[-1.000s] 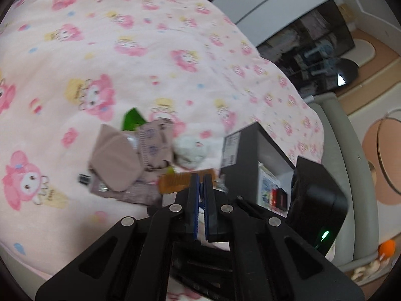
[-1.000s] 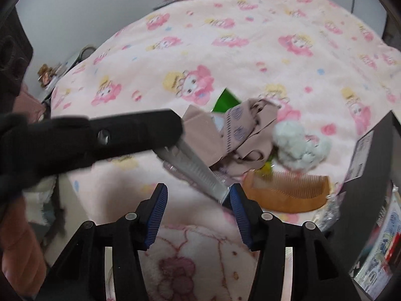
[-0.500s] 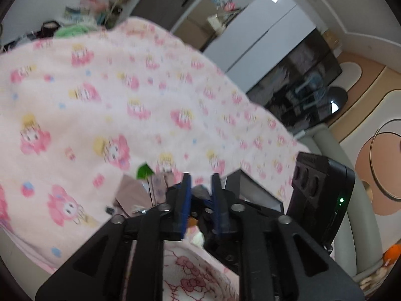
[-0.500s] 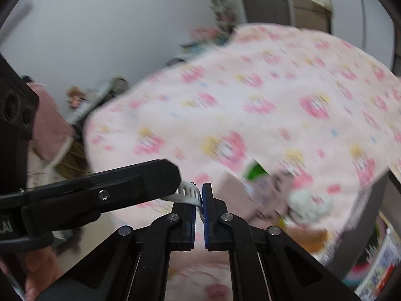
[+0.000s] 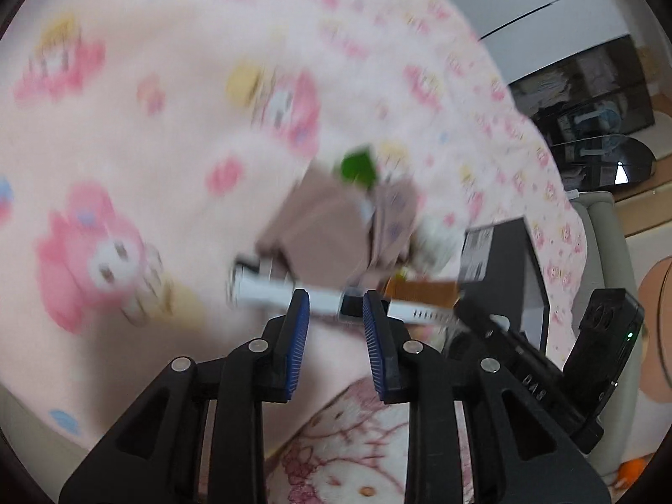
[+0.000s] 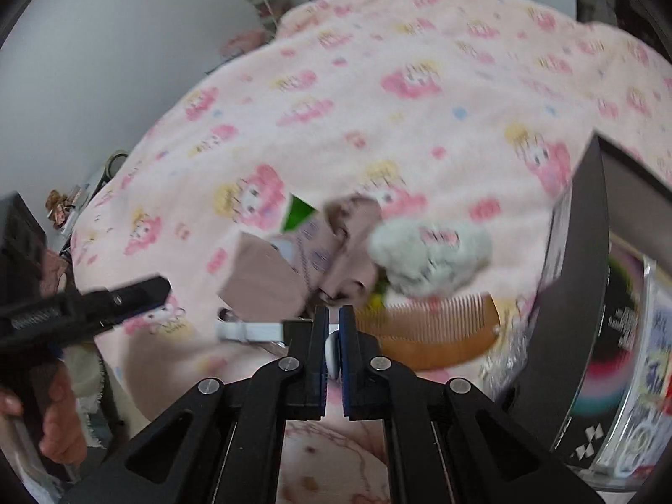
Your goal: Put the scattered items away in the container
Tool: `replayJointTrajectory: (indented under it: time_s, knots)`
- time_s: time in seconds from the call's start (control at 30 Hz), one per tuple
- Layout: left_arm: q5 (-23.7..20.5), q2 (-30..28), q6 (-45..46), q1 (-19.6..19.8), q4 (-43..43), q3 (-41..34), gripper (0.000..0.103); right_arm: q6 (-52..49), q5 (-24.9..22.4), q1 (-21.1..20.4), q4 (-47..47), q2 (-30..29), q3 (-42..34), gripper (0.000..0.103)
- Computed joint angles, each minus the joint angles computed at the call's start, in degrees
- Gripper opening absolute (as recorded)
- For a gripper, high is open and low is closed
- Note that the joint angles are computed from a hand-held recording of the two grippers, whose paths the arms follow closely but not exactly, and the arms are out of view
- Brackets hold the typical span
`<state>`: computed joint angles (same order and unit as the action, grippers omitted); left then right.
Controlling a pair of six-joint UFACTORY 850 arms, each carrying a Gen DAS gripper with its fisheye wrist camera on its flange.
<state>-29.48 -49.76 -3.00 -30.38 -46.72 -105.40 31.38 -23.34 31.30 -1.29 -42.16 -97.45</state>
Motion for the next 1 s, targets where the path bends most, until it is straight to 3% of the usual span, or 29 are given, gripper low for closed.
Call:
replayJointTrajectory:
  time_s: [0.07,0.17,0.4,0.5,0.6,0.63,0.73,0.8,0.87,0.9,1.0]
  knots:
    - [-1.64,-1.23,0.12,-0.32,-0.09,-0.64,0.025,-0.94,-0.17,-0.31,1.55,0.06,0.94,0.003]
    - [-4.49,-3.88,-6.93,-0.67,7.21,-3.58,0.027,-1.94,-0.87,-0.43,3.21,-0.26,1.19,0.003]
    - [3.14,-2.32,-1.63,0.32,-4.91,1.48,0.033,-6.57,-4.49,-0.6,9.13,-2.08,0.16,0.004]
    - [4.84,-2.49,-7.97,-0.09,1.29,0.96,0.026,-7.19,-4.8,-0.42,9.05,-2.45,-0.1,0.004]
    - [6.38,-1.67,-13.74,-1.03,8.73,1.52,0.01,-8.02,-5.37,-0.45,9.67,-2.74,-0.49,0.004]
    - [7.02,-1.02,-13.17,-1.09,8.66,2.19,0.009,-8.64,-5.05,-0.49,10.21,-2.54,-0.2,0.004]
    - [8.02,0.35,-10.29,-1.16,7.3,3.61,0.009,-8.09,-2.51,-0.44,10.38,-1.05,1.72,0.004]
    - [8.58,0.5,-12.69,-1.28,10.81,3.54,0.009,-6.94,-0.38,-0.3,10.07,0.14,3.2,0.004]
    - [8.27,-0.04,-13.88,-0.58,10.58,3.38,0.016,-6.5,0.49,-0.15,9.53,0.54,3.54,0.004]
    - [8.44,-0.58,-12.84,-0.17,8.22,3.24,0.021,-6.46,-0.09,-0.11,9.29,0.16,3.0,0.004]
    - [7.96,-2.02,-16.26,0.47,8.96,2.06,0.021,-8.58,-4.35,-0.39,11.53,-1.65,0.87,0.004]
